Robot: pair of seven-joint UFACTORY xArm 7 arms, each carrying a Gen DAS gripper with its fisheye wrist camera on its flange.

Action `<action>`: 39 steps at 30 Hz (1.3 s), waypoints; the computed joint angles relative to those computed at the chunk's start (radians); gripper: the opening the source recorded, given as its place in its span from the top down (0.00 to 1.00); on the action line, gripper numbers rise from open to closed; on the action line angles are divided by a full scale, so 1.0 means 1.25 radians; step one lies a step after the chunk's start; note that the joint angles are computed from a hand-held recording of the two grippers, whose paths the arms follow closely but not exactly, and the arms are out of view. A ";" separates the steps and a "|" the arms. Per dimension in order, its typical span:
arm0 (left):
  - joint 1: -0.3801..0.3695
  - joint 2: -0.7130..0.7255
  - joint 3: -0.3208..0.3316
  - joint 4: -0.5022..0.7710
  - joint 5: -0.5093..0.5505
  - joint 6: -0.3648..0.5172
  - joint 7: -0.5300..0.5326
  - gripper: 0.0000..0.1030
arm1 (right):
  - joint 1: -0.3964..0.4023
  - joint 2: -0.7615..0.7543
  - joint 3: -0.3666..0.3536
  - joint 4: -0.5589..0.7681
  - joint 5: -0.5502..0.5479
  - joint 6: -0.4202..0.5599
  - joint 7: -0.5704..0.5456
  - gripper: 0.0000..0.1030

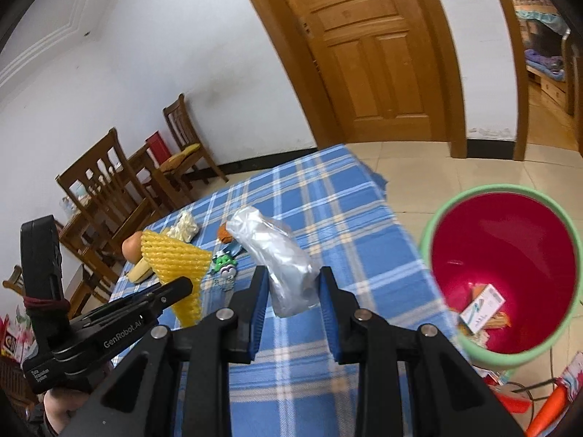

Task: Collect trash
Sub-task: 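Carry the yellow foam net and plastic bag over the red bucket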

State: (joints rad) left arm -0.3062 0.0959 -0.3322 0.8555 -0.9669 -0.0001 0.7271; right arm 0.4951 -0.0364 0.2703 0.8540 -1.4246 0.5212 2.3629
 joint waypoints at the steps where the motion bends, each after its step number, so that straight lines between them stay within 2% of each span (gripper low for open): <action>1: -0.001 -0.002 -0.004 0.001 -0.003 0.003 0.003 0.81 | 0.002 -0.013 0.002 -0.010 0.006 0.010 0.005 0.71; 6: -0.026 -0.010 -0.011 0.015 -0.042 0.018 0.049 0.81 | 0.004 -0.081 0.027 -0.068 0.057 0.064 0.018 0.71; 10: -0.054 -0.003 -0.005 0.029 -0.011 0.028 0.030 0.81 | -0.007 -0.129 0.049 -0.111 0.097 0.089 0.025 0.71; 14: -0.069 0.008 -0.017 0.046 -0.012 0.031 0.045 0.81 | -0.021 -0.177 0.073 -0.154 0.137 0.114 0.033 0.71; 18: -0.089 0.029 -0.021 0.064 0.054 0.046 -0.004 0.81 | -0.035 -0.231 0.098 -0.200 0.176 0.134 0.049 0.71; 25: -0.094 0.073 -0.059 0.095 0.144 0.036 -0.074 0.81 | -0.072 -0.310 0.129 -0.283 0.216 0.112 0.081 0.70; 32: -0.137 0.133 -0.048 0.138 0.318 0.034 -0.224 0.81 | -0.105 -0.381 0.154 -0.355 0.290 0.091 0.067 0.70; 39: -0.185 0.194 -0.030 0.191 0.461 0.041 -0.326 0.81 | -0.142 -0.445 0.186 -0.415 0.374 0.071 0.039 0.70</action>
State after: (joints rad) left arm -0.5380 0.3384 -0.3698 1.0946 -0.3901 0.0512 0.3190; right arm 0.3176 -0.5932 0.5029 0.3348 -0.9572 0.6105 2.4121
